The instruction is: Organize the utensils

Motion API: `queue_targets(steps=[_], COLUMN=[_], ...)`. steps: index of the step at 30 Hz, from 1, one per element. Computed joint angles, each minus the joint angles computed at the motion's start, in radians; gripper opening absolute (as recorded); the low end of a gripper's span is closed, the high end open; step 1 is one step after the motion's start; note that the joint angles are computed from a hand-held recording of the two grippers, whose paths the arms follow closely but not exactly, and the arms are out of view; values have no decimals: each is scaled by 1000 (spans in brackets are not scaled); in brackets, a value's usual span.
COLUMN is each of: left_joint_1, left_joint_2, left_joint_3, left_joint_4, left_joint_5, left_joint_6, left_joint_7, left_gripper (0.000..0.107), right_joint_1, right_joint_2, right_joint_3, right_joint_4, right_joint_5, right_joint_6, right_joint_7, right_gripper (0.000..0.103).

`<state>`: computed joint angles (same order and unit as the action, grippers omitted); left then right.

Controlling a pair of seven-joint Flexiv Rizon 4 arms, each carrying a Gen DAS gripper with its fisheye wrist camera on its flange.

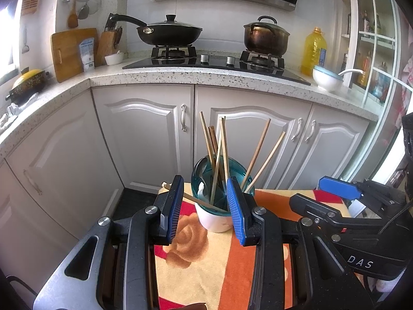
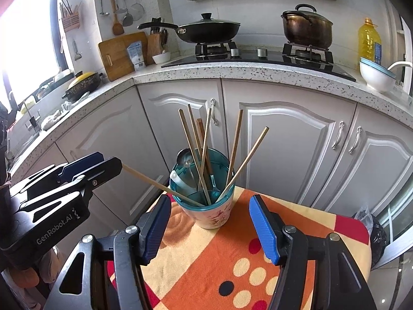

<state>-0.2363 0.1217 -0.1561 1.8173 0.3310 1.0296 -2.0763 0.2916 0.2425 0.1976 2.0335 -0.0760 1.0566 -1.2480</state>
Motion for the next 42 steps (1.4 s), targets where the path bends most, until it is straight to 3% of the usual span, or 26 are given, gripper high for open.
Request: queue_targets(steps=[32, 42], left_joint_1=[-11, -18], left_joint_2=[-18, -29], left_joint_3=[5, 14], left_joint_4=[-7, 12], left_joint_5=[-7, -26], left_joint_6=[-24, 18], left_joint_7=[-1, 27], left_gripper=[33, 33], right_joint_1=[4, 6], right_joint_2=[-27, -30], right_joint_3=[1, 0], right_joint_4=[-14, -14], right_joint_5=[-7, 1], right_joint_6=[-44, -56], right_joint_7=[-3, -11], right_gripper=[62, 62])
